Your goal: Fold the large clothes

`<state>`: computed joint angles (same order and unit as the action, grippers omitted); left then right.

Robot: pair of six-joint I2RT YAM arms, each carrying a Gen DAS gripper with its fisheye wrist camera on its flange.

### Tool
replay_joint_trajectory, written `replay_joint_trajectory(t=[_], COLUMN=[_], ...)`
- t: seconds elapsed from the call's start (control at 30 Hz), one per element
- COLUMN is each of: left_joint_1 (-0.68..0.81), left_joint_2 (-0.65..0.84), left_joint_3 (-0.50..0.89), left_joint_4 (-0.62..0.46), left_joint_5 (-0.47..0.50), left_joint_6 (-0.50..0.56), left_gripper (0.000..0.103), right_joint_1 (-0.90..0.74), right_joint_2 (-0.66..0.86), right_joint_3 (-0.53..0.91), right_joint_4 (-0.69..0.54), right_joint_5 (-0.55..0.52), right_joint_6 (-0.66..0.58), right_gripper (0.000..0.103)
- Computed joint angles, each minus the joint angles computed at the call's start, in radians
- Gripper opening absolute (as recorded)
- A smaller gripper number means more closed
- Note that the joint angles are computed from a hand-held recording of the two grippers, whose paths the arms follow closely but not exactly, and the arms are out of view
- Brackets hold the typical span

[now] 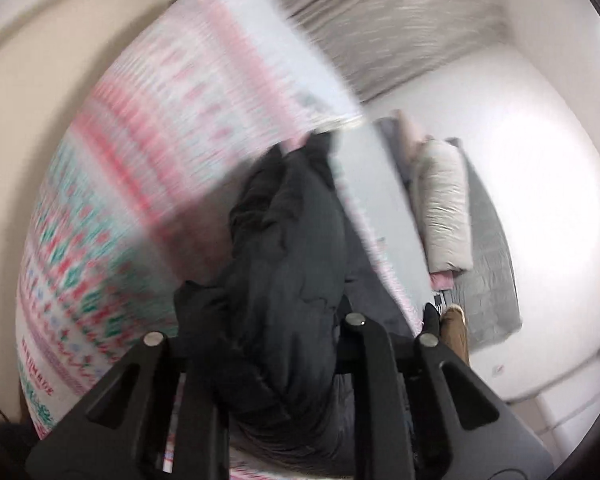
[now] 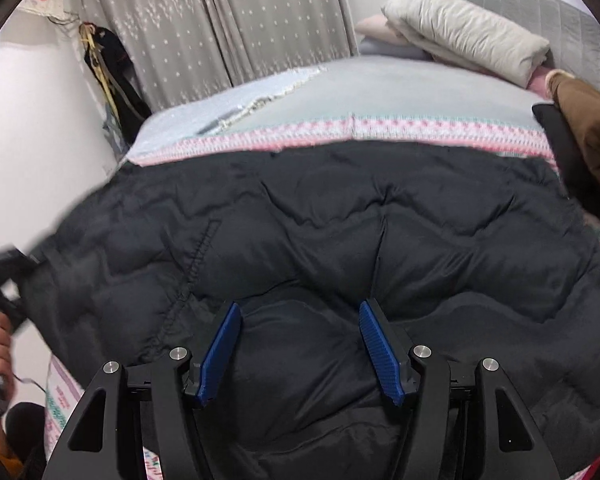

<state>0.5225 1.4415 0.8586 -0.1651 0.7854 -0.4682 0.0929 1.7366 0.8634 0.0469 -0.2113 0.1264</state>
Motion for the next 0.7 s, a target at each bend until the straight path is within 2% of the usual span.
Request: replay_joint_trajectory(t=[0.13,0.37,0.43,0.53,0.6,0.7], left_joint_1=[-0.141,-0.457,-0.588,-0.742,-0.834,-0.958], left_joint_2=[-0.174,-0.299,-0.268,-0.219,-0.168,-0.072], left_joint_3=[0.030,0.099,0.145,0.183,0.207,0.240], left_joint_4=[0.002,-0.024,-0.037,-0.038,-0.042,-0.051], left_joint_5=[-0.062,-0.138,-0.184,-0.248,-0.275,-0.296], left_joint_6=[0.022,0.068,0.085,0.111,0.126,0.154], left_gripper=[0.020,0.020,0.020,0.020,0.020,0.022], right_joint_1=[-0.019,-0.050,-0.066,-0.152,-0.265,-0.434], right_joint_2=[0.032,0.039,0.028,-0.020,-0.085,-0.151], right_joint_3=[0.024,0.031,0.033,0.022,-0.020,-0.069], right_joint_4=[-0.016,-0.031,-0.044,-0.057,-0.018,0.012], right_joint_5=[-0.042,-0.117,-0.152,-0.280,-0.375,-0.429], right_joint_6=[0.026,0.060,0.060,0.104,0.153,0.194], right_gripper=[0.062,0.063,0.063,0.063,0.063,0.064])
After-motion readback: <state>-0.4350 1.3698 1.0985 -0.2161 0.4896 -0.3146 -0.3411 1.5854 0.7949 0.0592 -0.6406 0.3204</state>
